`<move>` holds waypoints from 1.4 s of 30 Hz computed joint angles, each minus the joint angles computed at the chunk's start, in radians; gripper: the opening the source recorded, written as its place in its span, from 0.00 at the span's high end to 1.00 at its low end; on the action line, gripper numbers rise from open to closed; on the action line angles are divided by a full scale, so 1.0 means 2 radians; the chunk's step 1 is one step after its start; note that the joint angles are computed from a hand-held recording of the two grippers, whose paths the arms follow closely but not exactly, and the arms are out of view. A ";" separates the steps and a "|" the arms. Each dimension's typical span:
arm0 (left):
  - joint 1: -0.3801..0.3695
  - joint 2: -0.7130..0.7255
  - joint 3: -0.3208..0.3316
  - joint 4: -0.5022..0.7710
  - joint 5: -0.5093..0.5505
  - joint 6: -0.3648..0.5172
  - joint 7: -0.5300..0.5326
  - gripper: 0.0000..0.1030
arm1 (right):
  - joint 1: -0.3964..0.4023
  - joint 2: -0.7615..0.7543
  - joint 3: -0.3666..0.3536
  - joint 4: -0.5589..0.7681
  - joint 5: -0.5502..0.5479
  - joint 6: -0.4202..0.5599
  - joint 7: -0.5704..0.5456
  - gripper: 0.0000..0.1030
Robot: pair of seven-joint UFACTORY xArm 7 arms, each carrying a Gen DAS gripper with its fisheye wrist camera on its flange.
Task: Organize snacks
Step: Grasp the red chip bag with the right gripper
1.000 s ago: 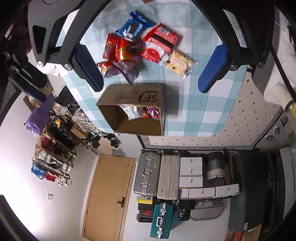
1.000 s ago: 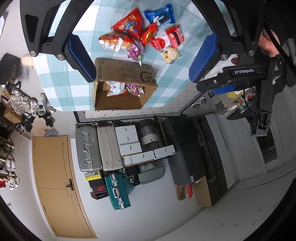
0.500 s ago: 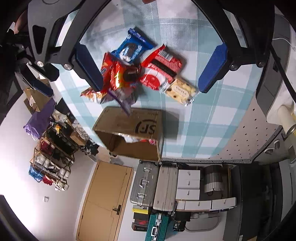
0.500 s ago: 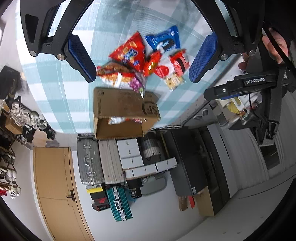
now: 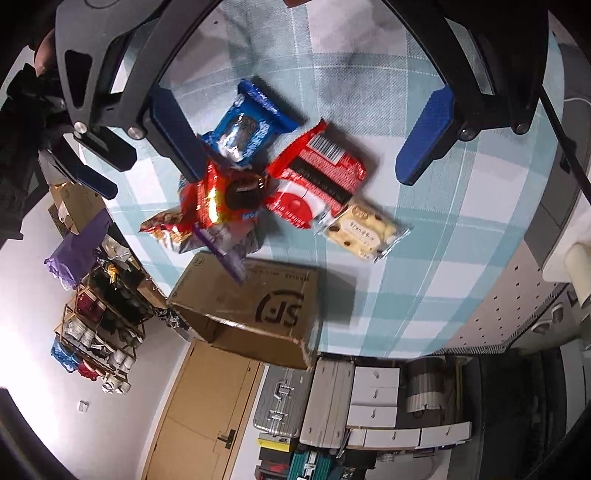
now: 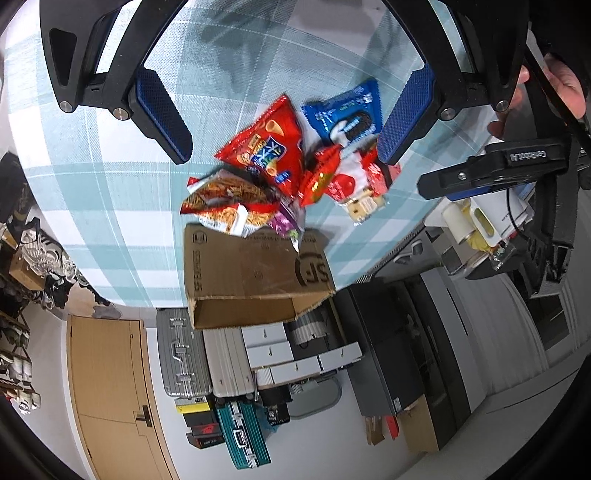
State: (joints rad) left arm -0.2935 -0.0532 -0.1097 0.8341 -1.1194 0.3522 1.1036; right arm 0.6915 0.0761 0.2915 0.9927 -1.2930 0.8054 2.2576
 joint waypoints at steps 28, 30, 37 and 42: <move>0.035 0.059 -0.014 0.016 0.016 0.008 -0.001 0.01 | -0.019 0.106 -0.074 0.059 0.049 -0.117 -0.124 0.15; 0.038 0.061 -0.017 0.018 0.017 0.008 -0.003 0.01 | -0.021 0.112 -0.077 0.063 0.068 -0.123 -0.144 0.18; 0.043 0.064 -0.020 0.018 0.023 0.008 -0.010 0.01 | -0.015 0.109 -0.095 0.052 0.062 -0.149 -0.126 0.42; 0.044 0.061 -0.021 0.013 0.026 0.009 -0.014 0.01 | -0.009 0.109 -0.091 0.057 0.057 -0.134 -0.133 0.51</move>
State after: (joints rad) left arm -0.2046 0.0695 -0.1521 0.8597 -1.0679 0.3710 1.0747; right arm 0.6729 0.2945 0.1095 1.1066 -1.1800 0.5370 1.9908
